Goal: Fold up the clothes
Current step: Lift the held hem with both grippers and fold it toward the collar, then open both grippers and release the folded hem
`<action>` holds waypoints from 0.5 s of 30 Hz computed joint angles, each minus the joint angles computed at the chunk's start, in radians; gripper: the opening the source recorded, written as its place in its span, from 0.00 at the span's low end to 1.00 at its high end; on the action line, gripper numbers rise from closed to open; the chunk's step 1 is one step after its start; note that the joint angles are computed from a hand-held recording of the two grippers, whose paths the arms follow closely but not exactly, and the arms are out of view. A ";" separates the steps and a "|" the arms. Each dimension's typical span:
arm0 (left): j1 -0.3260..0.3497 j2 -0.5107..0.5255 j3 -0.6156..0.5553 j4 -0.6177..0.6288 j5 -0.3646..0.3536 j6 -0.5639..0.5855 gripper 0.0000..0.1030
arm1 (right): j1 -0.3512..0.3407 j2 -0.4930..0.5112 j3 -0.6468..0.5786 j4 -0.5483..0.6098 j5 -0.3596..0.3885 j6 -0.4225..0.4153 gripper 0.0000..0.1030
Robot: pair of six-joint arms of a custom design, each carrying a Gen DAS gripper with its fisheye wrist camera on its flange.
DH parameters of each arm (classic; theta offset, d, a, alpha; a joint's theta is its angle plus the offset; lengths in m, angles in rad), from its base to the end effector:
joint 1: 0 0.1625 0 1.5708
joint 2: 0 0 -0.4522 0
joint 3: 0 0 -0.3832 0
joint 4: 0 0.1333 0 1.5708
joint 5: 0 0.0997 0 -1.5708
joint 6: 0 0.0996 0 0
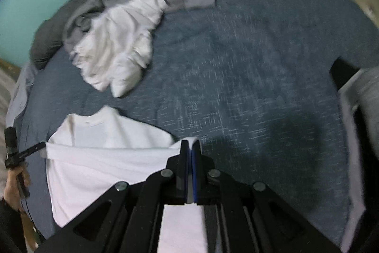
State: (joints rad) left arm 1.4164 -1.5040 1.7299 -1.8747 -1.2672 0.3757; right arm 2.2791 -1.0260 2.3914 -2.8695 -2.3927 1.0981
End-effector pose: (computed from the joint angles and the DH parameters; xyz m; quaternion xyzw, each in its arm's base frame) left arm 0.0826 -0.5295 0.4409 0.2531 0.9548 -0.0216 0.1544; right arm 0.3109 -0.2702 0.0998 -0.1644 -0.9015 0.2946 0.2712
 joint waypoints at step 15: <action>-0.014 -0.231 0.169 -0.054 0.011 0.251 0.19 | 0.141 0.083 0.047 -0.185 -0.047 -0.116 0.45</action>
